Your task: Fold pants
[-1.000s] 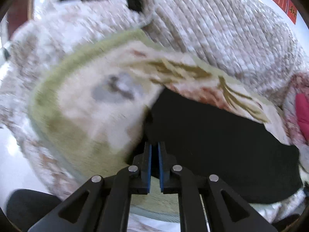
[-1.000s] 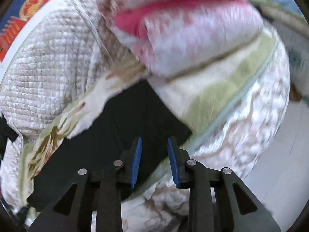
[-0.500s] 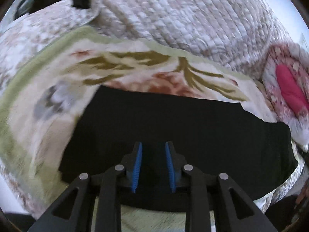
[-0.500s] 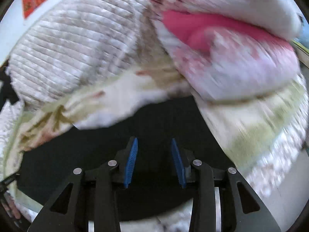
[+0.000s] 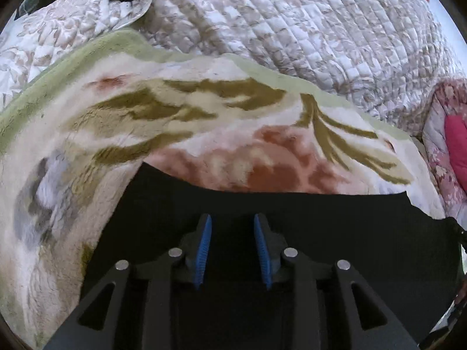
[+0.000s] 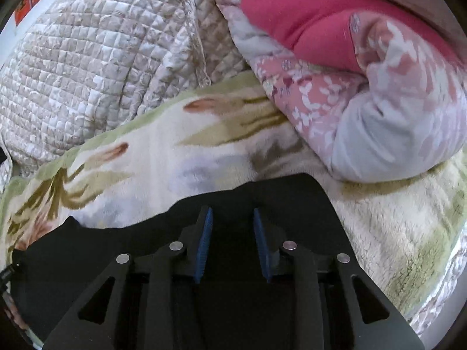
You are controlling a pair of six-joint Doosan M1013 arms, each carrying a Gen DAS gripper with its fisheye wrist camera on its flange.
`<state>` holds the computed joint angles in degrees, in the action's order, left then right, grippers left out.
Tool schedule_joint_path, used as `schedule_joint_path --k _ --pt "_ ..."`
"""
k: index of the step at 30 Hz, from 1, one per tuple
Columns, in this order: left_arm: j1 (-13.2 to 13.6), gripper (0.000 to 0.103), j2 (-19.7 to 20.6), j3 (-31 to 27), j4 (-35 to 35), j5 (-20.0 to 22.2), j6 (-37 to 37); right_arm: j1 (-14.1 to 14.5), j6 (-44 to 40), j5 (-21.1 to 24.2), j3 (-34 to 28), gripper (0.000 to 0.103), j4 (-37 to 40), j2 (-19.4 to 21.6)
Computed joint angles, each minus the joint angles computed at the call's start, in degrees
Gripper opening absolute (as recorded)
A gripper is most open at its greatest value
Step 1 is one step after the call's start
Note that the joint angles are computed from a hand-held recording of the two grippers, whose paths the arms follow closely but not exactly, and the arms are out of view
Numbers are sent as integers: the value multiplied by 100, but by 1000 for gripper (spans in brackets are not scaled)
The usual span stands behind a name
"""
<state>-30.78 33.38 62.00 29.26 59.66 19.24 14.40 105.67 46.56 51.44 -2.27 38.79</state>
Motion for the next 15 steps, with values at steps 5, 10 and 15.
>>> schedule_joint_path --k 5,10,15 --pt "-124 33 26 -65 273 389 -156 148 -147 -530 187 31 -369 -130" --pt "-165 33 -52 84 410 569 -352 211 -734 -605 277 31 40 -162" --pt "-210 33 -29 80 538 691 -372 229 -867 73 -45 31 97 68"
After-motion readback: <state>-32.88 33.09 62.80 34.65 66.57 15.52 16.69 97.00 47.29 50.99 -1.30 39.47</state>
